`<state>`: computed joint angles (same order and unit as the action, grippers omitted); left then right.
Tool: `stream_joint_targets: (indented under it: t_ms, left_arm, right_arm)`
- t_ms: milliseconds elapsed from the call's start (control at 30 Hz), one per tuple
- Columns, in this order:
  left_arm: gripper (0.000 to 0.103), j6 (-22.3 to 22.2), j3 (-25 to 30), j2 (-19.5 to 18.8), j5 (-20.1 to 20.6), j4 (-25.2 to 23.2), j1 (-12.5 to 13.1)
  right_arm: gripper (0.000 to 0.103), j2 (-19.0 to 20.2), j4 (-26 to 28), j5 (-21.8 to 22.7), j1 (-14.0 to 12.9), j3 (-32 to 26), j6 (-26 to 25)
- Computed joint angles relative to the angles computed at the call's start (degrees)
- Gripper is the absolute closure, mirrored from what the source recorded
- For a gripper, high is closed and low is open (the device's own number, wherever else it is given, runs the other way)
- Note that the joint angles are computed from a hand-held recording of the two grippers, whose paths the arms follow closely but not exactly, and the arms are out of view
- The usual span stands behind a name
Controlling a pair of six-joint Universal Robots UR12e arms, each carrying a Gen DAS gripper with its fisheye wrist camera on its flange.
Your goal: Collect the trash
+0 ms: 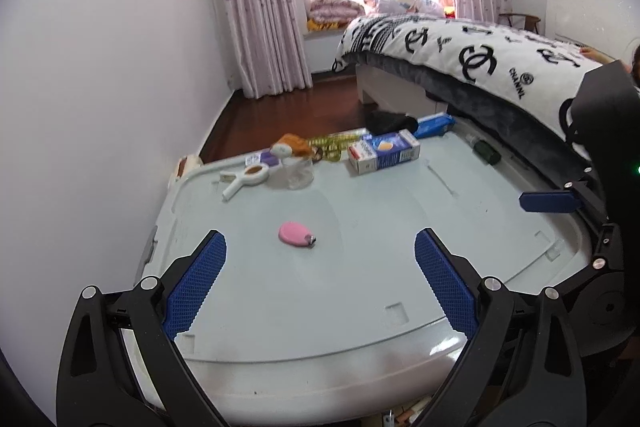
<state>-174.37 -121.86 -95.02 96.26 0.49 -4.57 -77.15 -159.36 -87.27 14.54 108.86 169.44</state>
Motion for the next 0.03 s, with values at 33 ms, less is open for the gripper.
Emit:
stream_joint_targets:
  t_ms: [33]
  left_arm:
    - [0.010,0.0,0.0,-0.1,0.7,0.3,-0.1]
  right_arm:
    - [0.005,0.0,0.1,-0.2,0.0,0.0,0.0]
